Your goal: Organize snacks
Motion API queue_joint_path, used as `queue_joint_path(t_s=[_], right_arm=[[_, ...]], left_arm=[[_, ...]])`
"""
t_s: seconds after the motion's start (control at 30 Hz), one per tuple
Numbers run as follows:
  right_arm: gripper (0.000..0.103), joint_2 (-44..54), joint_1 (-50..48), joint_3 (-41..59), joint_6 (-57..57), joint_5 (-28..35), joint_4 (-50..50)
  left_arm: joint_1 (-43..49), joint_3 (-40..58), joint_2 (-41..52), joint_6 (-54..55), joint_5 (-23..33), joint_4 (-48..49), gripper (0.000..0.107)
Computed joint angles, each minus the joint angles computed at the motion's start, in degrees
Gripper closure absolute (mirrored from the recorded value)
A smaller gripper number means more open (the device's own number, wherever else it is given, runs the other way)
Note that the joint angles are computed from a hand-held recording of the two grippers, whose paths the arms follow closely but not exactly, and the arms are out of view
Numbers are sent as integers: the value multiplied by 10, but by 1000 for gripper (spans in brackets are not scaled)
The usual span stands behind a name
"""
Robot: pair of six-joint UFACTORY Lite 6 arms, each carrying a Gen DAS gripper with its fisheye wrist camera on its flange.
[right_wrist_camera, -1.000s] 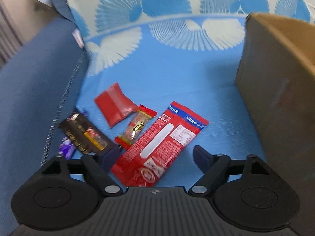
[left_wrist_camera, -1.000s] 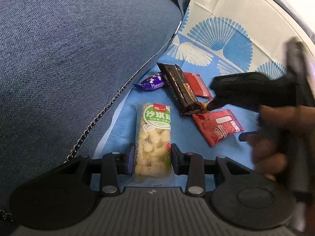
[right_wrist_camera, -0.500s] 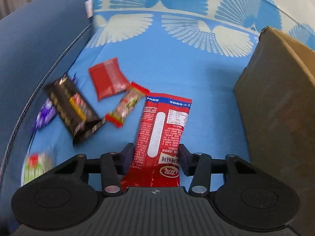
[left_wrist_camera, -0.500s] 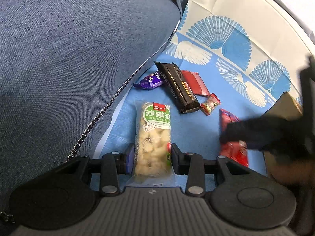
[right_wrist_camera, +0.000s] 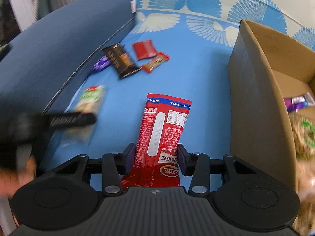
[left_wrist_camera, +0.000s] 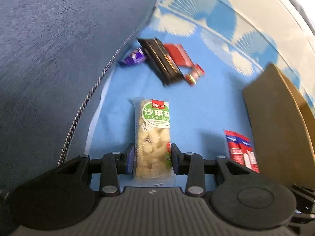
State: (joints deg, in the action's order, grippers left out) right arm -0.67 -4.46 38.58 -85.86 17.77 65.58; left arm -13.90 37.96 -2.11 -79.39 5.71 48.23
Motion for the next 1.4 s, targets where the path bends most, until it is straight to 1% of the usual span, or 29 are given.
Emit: queue_joint_path(t_s=[0.03,0.07,0.1,0.17,0.23,0.3,0.33,0.4,0.47,0.57,0.67,0.7,0.77,0.9,0.93,1.0,1.03,1.07,1.2,1.4], right_arm=[[57,-21,-13,-21,-9,13,-2],[57,-44,-26,-46,-25,23,2],[57,-57,-38,-65,-54,28,21],[57,-68,-58,-103,-144,26,94],[56,-54,-72,-127,-242,19,181],[55,-33,-76,-134,-310,12,245],[53,-37,-74,-142,-351,12,281],[52,-42,-65,-149,-428,12,340],[49,-34,-71,-151,-491,18,384],[46,-17,-84,-142,-491,28,381],[45,-17,-88,-142,-489,36,380],[45,-16,-88,-141,-494,38,386],[41,-18,-90,-144,-511,39,403],[40,-20,-85,-147,-534,29,425],[41,-20,-86,-147,-536,28,425],[46,-19,-90,-149,-538,32,417],[50,-23,-92,-153,-543,36,414],[53,-24,-89,-156,-564,35,433],[55,-41,-98,-169,-582,41,432],[55,-74,-114,-178,-522,49,361]], left_arm=[[-10,-14,-19,49,9,-36,66],[-17,-29,-35,74,9,-54,66],[-26,-44,-50,75,10,-54,66],[-52,-59,-70,35,25,-20,66],[-91,-65,-79,-71,54,79,66],[-124,-59,-66,-156,87,159,66],[-134,-52,-54,-170,95,172,65],[-136,-35,-25,-166,97,169,64],[-142,-24,-8,-175,108,182,63],[-168,-18,4,-208,136,217,61],[-187,-13,12,-214,157,227,59],[-189,-11,15,-214,159,229,59],[-194,-9,17,-214,166,231,59],[-194,-8,17,-221,167,235,59],[-193,-9,16,-221,166,235,59],[-193,-11,12,-222,165,233,59],[-195,-13,9,-222,165,229,59],[-193,-14,8,-221,164,228,59],[-192,-18,0,-220,162,227,58],[-190,-21,-4,-220,157,225,58]])
